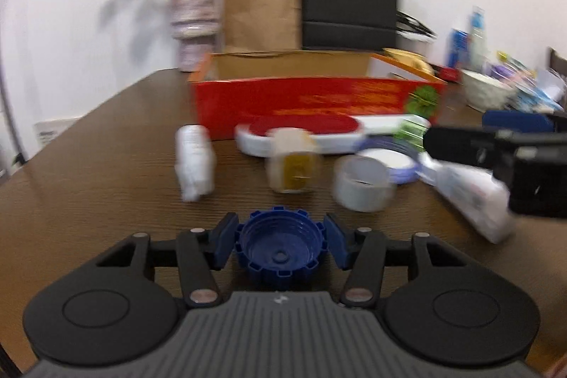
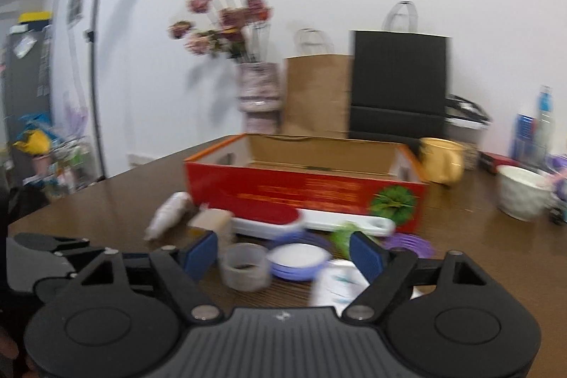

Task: Organize rigid objects
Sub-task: 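Grasp the blue bottle cap with the left tool while the right tool grasps the clear tape roll, then drop the blue cap into the red box with the left tool while the right tool drops the tape roll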

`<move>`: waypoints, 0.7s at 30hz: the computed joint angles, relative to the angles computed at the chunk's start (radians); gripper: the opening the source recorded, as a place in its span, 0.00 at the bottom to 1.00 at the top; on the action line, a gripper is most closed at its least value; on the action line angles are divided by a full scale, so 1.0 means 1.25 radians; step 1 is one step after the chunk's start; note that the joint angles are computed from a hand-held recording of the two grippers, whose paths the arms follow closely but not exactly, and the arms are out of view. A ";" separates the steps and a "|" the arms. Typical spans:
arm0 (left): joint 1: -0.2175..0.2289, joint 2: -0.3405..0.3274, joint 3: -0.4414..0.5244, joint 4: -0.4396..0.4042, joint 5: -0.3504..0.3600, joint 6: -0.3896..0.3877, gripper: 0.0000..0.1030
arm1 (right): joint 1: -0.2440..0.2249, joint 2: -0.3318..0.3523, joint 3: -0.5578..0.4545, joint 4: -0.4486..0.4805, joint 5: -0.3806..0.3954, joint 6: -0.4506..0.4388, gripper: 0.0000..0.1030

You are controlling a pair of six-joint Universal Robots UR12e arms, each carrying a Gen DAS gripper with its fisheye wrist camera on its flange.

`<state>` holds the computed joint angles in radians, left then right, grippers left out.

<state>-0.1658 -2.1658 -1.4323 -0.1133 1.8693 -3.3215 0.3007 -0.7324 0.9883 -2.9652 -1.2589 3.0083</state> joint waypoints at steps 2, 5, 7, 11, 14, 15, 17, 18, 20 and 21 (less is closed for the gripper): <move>0.004 0.007 -0.010 0.001 0.041 -0.020 0.53 | 0.014 0.017 -0.035 0.050 -0.019 -0.035 0.71; 0.009 0.018 -0.025 -0.003 0.097 -0.048 0.53 | 0.035 0.045 -0.087 0.127 -0.066 -0.095 0.66; 0.011 0.025 -0.035 -0.007 0.119 -0.057 0.53 | 0.046 0.063 -0.128 0.195 -0.093 -0.126 0.59; 0.012 0.032 -0.048 -0.007 0.132 -0.054 0.53 | 0.052 0.081 -0.158 0.208 -0.116 -0.122 0.41; 0.013 0.033 -0.053 0.003 0.108 -0.047 0.53 | 0.051 0.076 -0.156 0.221 -0.109 -0.138 0.41; 0.013 0.034 -0.054 0.008 0.098 -0.044 0.53 | 0.049 0.069 -0.148 0.231 -0.095 -0.146 0.41; 0.013 0.034 -0.055 0.013 0.080 -0.037 0.53 | 0.048 0.051 -0.123 0.242 -0.081 -0.163 0.41; 0.013 0.034 -0.055 0.014 0.071 -0.031 0.53 | 0.048 0.037 -0.100 0.235 -0.079 -0.175 0.41; 0.013 0.035 -0.059 0.018 0.061 -0.027 0.56 | 0.045 0.017 -0.063 0.219 -0.075 -0.167 0.41; 0.013 0.036 -0.060 0.013 0.053 -0.028 0.58 | 0.044 0.013 -0.057 0.222 -0.076 -0.161 0.42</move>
<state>-0.1490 -2.1204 -1.5071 -0.0969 1.9357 -3.3561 0.3563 -0.7157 0.9170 -2.6883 -1.3538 2.8073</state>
